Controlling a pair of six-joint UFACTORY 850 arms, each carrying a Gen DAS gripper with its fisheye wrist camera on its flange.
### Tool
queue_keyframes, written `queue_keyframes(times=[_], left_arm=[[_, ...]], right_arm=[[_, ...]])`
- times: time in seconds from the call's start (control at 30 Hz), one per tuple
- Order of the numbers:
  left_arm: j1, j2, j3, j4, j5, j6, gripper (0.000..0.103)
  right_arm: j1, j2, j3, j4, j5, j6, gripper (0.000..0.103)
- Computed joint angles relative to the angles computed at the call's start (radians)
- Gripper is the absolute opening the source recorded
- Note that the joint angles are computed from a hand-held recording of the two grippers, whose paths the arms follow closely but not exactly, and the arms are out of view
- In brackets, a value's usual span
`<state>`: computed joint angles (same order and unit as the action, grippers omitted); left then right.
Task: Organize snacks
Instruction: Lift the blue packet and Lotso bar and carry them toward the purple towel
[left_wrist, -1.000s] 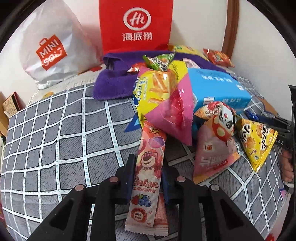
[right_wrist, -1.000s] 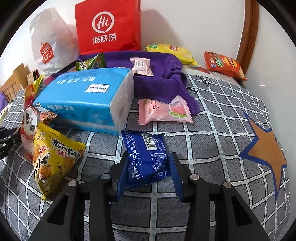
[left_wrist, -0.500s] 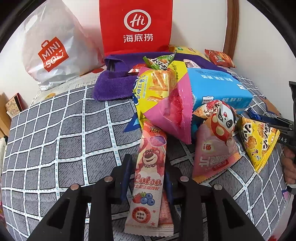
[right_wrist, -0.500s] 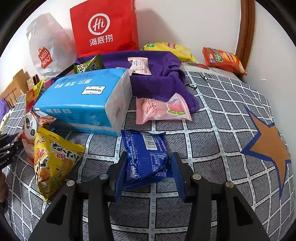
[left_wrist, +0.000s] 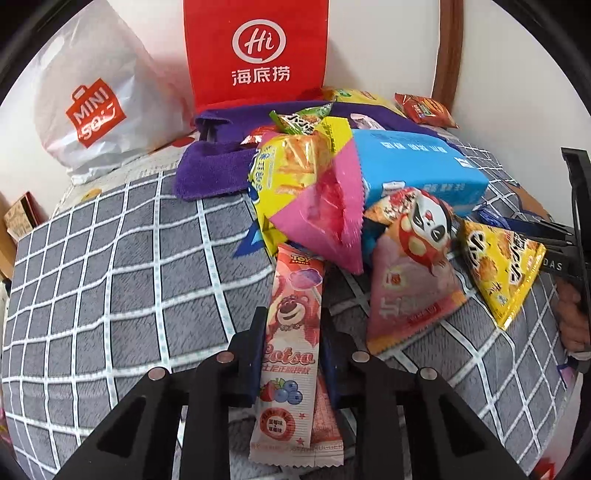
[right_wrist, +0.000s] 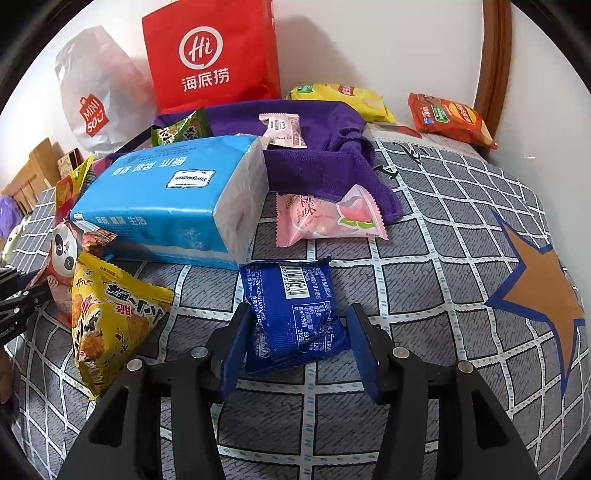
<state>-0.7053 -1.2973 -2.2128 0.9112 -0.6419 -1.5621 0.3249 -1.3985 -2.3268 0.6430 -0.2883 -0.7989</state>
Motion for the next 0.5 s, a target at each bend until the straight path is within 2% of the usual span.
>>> queue_keyframes(times=[0.07, 0.17, 0.23, 0.3, 0.4, 0.5], left_arm=[[0.011, 0.062, 0.107, 0.016, 0.114, -0.081, 0.024], [0.019, 0.122, 0.211, 0.059, 0.210, -0.174, 0.023], [0.013, 0.147, 0.249, 0.080, 0.216, -0.200, 0.023], [0.007, 0.159, 0.261, 0.061, 0.191, -0.180, 0.023], [-0.001, 0.189, 0.291, 0.092, 0.164, -0.214, 0.023], [-0.001, 0.219, 0.320, 0.142, 0.179, -0.266, 0.023]], right_arm=[[-0.002, 0.002, 0.005, 0.017, 0.002, -0.013, 0.049], [-0.002, 0.017, 0.030, 0.020, 0.020, -0.014, 0.047], [-0.002, 0.035, 0.060, 0.027, 0.025, -0.011, 0.047], [-0.008, 0.059, 0.098, 0.123, 0.013, -0.082, 0.047], [-0.011, 0.105, 0.164, 0.265, 0.022, -0.211, 0.046], [-0.008, 0.168, 0.250, 0.449, 0.055, -0.399, 0.046]])
